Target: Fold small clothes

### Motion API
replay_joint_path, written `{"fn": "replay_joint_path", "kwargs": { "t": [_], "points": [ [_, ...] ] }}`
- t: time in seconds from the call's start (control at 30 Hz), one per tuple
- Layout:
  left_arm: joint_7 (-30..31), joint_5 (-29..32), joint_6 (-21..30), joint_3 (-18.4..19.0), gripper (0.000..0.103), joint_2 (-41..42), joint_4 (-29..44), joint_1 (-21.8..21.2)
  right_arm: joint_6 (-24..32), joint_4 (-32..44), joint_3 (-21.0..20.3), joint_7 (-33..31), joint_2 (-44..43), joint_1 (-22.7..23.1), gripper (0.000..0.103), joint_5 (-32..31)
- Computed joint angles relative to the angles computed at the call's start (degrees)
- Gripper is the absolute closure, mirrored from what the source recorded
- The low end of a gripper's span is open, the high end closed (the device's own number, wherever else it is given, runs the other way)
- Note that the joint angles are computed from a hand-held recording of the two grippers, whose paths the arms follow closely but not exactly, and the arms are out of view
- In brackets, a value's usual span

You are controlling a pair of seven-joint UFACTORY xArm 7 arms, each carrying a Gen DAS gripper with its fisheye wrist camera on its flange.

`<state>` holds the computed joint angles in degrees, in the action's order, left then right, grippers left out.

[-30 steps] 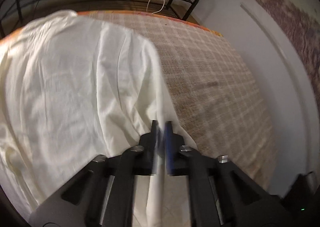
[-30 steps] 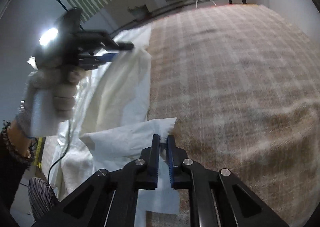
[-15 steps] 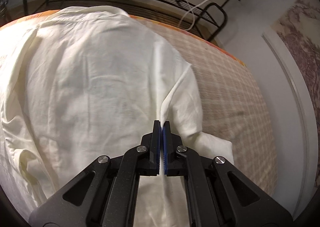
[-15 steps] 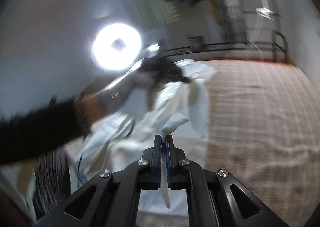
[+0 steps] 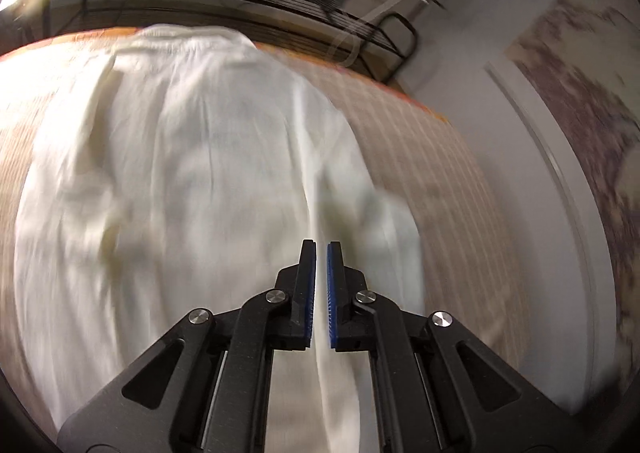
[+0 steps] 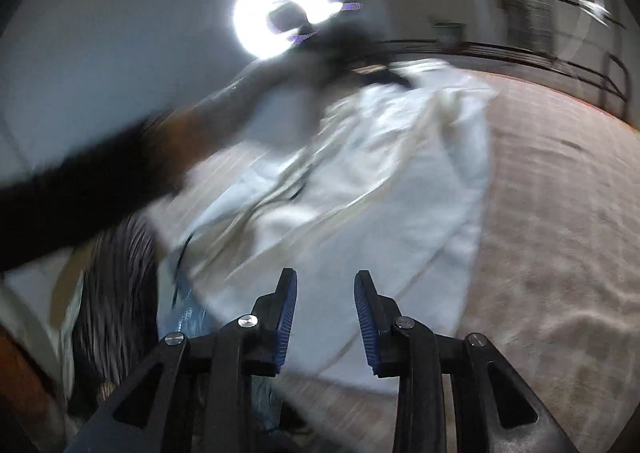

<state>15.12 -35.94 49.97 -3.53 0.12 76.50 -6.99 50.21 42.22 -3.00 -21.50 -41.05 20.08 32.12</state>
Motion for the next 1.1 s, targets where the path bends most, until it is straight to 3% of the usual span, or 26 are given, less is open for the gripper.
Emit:
{"fn": "replay_joint_path", "kwargs": {
  "t": [0.17,0.33,0.4,0.43,0.5,0.63,0.73,0.77,0.8,0.87,1.0,1.1],
  "points": [
    [4.9,0.6,2.2,2.0,0.101,-18.7,-19.1,-1.1,-2.5,2.6,-0.1,5.7,6.7,-4.0,0.072,-1.3],
    [3.8,2.0,2.8,4.5,0.101,-32.1,-30.5,-3.6,-1.7,0.7,-2.0,9.1,7.7,-4.8,0.072,2.5],
    [3.0,1.0,6.5,6.7,0.092,-33.8,-32.0,-5.1,0.3,-0.3,-2.8,9.2,6.9,-4.4,0.069,4.5],
    [2.8,0.3,8.2,7.5,0.082,-34.6,-32.8,-5.7,0.9,-0.8,-3.0,9.0,6.6,-4.4,0.068,5.1],
    [2.7,0.3,8.4,7.5,0.081,-35.0,-33.5,-6.0,2.1,-2.0,-2.8,9.0,5.8,-4.4,0.062,6.1],
    [2.7,0.3,8.1,7.1,0.081,-36.3,-34.8,-6.7,2.1,-3.8,-1.1,10.4,5.6,-4.4,0.063,7.0],
    [2.1,2.0,6.3,6.2,0.099,-35.8,-35.5,-6.7,1.3,-4.0,0.3,10.7,6.3,-3.5,0.070,7.3],
    [2.1,1.8,6.1,6.5,0.099,-35.8,-36.0,-6.9,0.4,-4.0,1.3,11.0,6.6,-3.3,0.074,6.6],
    [2.1,1.6,5.9,6.6,0.100,-35.7,-36.2,-7.1,-0.5,-4.2,1.9,11.3,6.4,-3.1,0.087,6.2],
    [1.9,0.3,6.5,7.7,0.101,-36.0,-37.0,-7.5,-0.2,-3.7,1.8,11.6,7.0,-2.3,0.099,6.3],
    [1.3,-3.6,7.7,9.1,0.102,-37.5,-37.7,-8.1,-1.5,-3.7,2.9,13.5,5.6,-2.4,0.102,3.8],
    [1.1,-4.7,6.3,7.6,0.102,-38.6,-38.2,-8.7,-1.2,-2.9,2.2,14.8,3.0,-2.9,0.102,1.8]
  ]
}}
